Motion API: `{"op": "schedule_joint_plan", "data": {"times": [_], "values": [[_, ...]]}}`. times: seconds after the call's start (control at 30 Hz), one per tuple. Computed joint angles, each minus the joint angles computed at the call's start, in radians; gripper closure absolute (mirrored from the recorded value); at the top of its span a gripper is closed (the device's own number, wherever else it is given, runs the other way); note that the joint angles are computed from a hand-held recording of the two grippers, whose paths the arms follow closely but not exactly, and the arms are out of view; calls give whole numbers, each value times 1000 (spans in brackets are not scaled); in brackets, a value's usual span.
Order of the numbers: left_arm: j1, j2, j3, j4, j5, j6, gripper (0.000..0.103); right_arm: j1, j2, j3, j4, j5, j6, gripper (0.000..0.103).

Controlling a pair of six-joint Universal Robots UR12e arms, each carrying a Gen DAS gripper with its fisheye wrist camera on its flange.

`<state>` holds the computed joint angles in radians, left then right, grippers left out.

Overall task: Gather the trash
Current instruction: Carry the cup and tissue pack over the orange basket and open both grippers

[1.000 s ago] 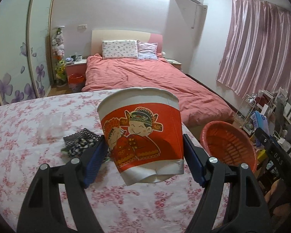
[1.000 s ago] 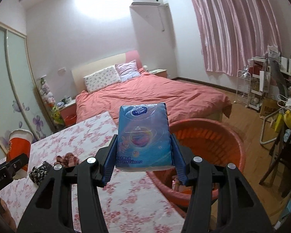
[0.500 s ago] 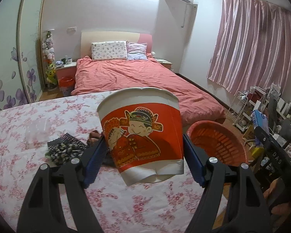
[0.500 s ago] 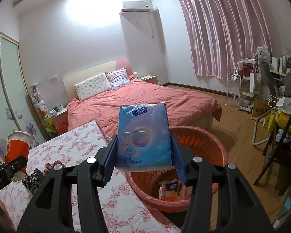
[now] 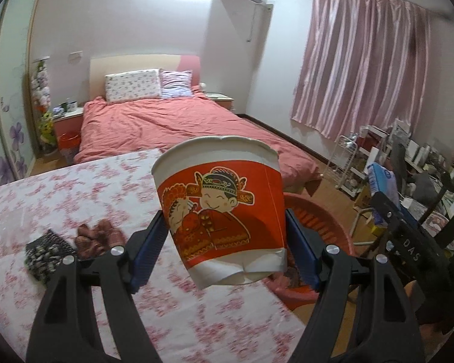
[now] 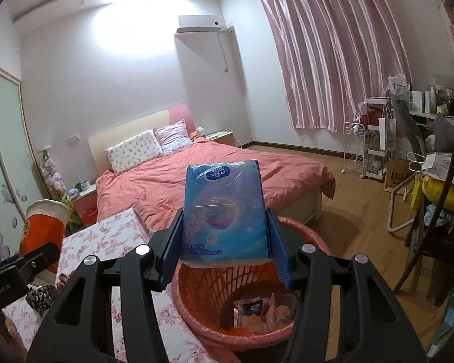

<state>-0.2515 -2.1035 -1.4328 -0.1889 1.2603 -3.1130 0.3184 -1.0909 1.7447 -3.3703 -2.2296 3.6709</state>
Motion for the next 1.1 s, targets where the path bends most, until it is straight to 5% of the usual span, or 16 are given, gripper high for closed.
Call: {"op": "schedule_joint_plan", "data": {"times": [0.3, 1.1], "values": [[-47, -64, 80, -74, -49, 47, 29, -31, -3, 23, -6, 46, 17, 50], [-102, -204, 251, -251, -29, 98, 27, -103, -17, 51, 35, 216, 134, 48]]}}
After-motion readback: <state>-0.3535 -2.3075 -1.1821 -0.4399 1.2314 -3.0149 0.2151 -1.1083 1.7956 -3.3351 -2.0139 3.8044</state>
